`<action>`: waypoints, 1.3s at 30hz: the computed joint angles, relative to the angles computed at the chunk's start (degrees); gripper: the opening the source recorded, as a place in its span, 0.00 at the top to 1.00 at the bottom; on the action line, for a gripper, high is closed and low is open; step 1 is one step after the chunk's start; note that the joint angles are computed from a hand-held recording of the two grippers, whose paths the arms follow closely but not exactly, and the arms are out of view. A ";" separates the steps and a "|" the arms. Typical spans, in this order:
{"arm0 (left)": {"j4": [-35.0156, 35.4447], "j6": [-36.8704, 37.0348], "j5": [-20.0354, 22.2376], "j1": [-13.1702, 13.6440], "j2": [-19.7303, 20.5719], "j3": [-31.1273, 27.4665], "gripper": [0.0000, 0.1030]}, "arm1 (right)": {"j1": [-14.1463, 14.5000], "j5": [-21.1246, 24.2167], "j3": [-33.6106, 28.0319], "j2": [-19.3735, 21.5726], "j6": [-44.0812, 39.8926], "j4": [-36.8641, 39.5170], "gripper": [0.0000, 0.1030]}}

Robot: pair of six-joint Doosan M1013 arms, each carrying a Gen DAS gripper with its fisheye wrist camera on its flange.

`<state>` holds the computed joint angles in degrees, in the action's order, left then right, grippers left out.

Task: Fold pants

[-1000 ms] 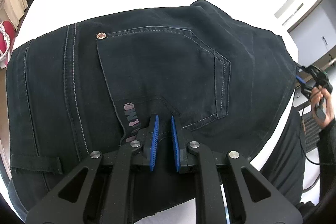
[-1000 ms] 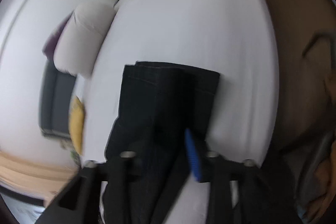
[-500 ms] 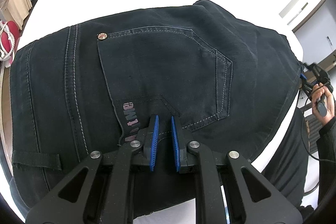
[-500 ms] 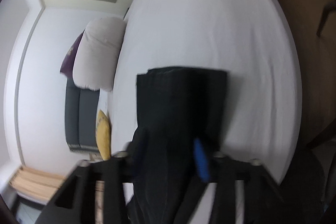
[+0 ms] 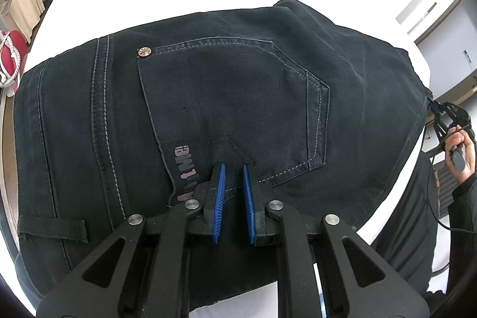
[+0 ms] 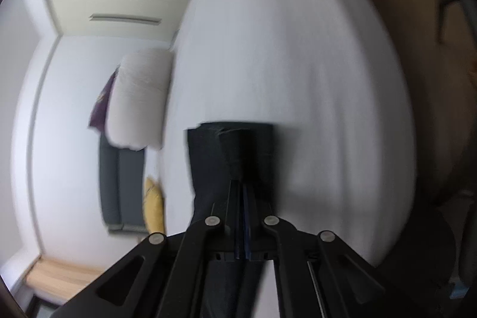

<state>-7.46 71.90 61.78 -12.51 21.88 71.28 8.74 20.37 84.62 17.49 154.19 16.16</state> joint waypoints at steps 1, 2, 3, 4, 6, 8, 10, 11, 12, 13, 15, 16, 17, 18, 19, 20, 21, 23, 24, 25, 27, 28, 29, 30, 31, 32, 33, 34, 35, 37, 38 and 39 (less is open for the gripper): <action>0.07 -0.16 -0.13 0.00 -0.02 0.05 0.88 | -0.39 2.43 -0.98 0.50 -3.70 3.47 0.93; 0.14 -0.17 -0.22 0.00 -0.06 0.14 0.88 | -0.56 3.61 -1.49 0.82 -4.41 4.51 0.90; 0.12 -0.06 -0.33 0.03 -0.21 0.37 0.88 | -0.63 3.74 -1.65 1.01 -4.26 5.07 0.82; 0.09 -0.05 -0.35 0.04 -0.22 0.40 0.88 | -0.73 3.25 -1.49 1.09 -4.36 5.86 0.79; 0.02 -0.01 -0.43 0.07 -0.35 0.61 0.88 | -0.71 1.33 -1.04 1.22 -4.46 6.27 0.77; 0.04 0.15 -0.40 0.07 -0.44 0.72 0.88 | -0.95 0.32 -0.86 1.61 -6.83 8.99 0.86; -0.04 0.28 -0.43 0.13 -0.60 0.91 0.88 | -1.22 0.13 -0.51 1.72 -5.80 9.63 0.96; -0.05 0.18 -0.42 0.11 -0.58 0.87 0.88 | -1.18 -0.90 0.01 1.50 -4.86 9.30 0.96; -0.10 0.23 -0.32 0.14 -0.48 0.71 0.88 | -1.00 -1.06 0.12 1.30 -2.47 6.64 0.96; -0.11 0.28 -0.27 0.16 -0.46 0.66 0.88 | -0.71 -0.73 0.00 1.09 -0.08 3.29 0.96; -0.26 0.67 -0.11 0.23 -0.41 0.55 0.88 | -0.08 0.20 -0.18 0.62 4.34 -2.89 0.96; -0.41 0.94 0.05 0.28 -0.37 0.45 0.88 | 0.21 0.68 -0.10 0.28 6.96 -5.80 0.96; -0.66 1.20 0.27 0.36 -0.28 0.27 0.88 | 0.43 1.13 -0.02 -0.01 8.92 -8.05 0.96; -1.01 1.53 0.48 0.49 -0.21 0.11 0.88 | 0.65 2.23 -0.18 -0.23 10.79 -10.71 0.96; -1.29 1.86 0.69 0.62 -0.08 -0.10 0.88 | 0.74 3.19 -0.38 -0.31 11.48 -12.02 0.96; -1.57 2.35 0.94 0.73 -0.03 -0.22 0.88 | 0.76 4.17 -0.71 -0.30 11.65 -12.74 0.97; -1.67 2.59 1.17 0.80 0.13 -0.47 0.88 | 0.73 5.29 -1.11 -0.18 11.68 -13.24 0.97; -1.93 3.05 1.49 0.95 0.27 -0.76 0.88 | 0.55 6.41 -1.69 0.15 10.58 -12.48 0.97; -2.11 3.32 1.55 1.04 0.30 -0.84 0.88 | 0.50 7.55 -2.29 0.49 10.46 -12.87 0.97; -2.28 3.51 1.53 1.09 0.32 -0.87 0.88 | 0.41 8.54 -2.83 0.85 10.17 -13.22 0.97; -2.90 4.01 1.27 1.32 0.26 -0.72 0.88 | -0.29 9.19 -3.37 1.60 6.81 -10.37 0.97; -3.29 4.22 1.15 1.46 0.23 -0.66 0.88 | -0.53 8.92 -3.37 1.73 5.70 -9.45 0.97; -3.64 4.39 1.04 1.56 0.24 -0.66 0.88 | -0.82 8.72 -3.60 1.88 3.10 -7.90 0.97; -3.97 4.66 0.88 1.68 0.14 -0.51 0.88 | -0.96 10.01 -4.41 2.18 0.64 -7.45 0.97; -4.38 5.00 0.66 1.84 0.02 -0.30 0.88 | -0.91 12.44 -5.78 2.62 -1.82 -8.16 0.97; -4.81 5.38 0.40 2.01 -0.18 0.02 0.88 | -0.92 13.83 -6.47 2.73 -3.24 -8.78 0.92; -5.26 5.77 0.20 2.21 -0.33 0.25 0.88 | -0.66 16.29 -7.82 2.98 -4.49 -10.78 0.88; -5.61 6.14 0.09 2.42 -0.46 0.42 0.88 | -0.44 18.05 -8.64 2.96 -4.60 -12.33 0.82; -5.92 6.49 -0.06 2.59 -0.69 0.70 0.88 | -0.16 20.15 -9.59 3.05 -3.60 -14.23 0.59; -6.24 6.86 -0.18 2.89 -1.04 0.97 0.88 | 1.46 26.85 -12.60 3.18 0.74 -21.33 0.37; -6.05 6.68 -0.33 2.91 -1.21 1.18 0.88 | 2.31 27.87 -13.08 2.72 0.53 -22.36 0.38; -5.81 6.53 -0.52 2.93 -1.39 1.37 0.88 | 2.65 27.03 -12.66 2.08 -1.60 -20.39 0.38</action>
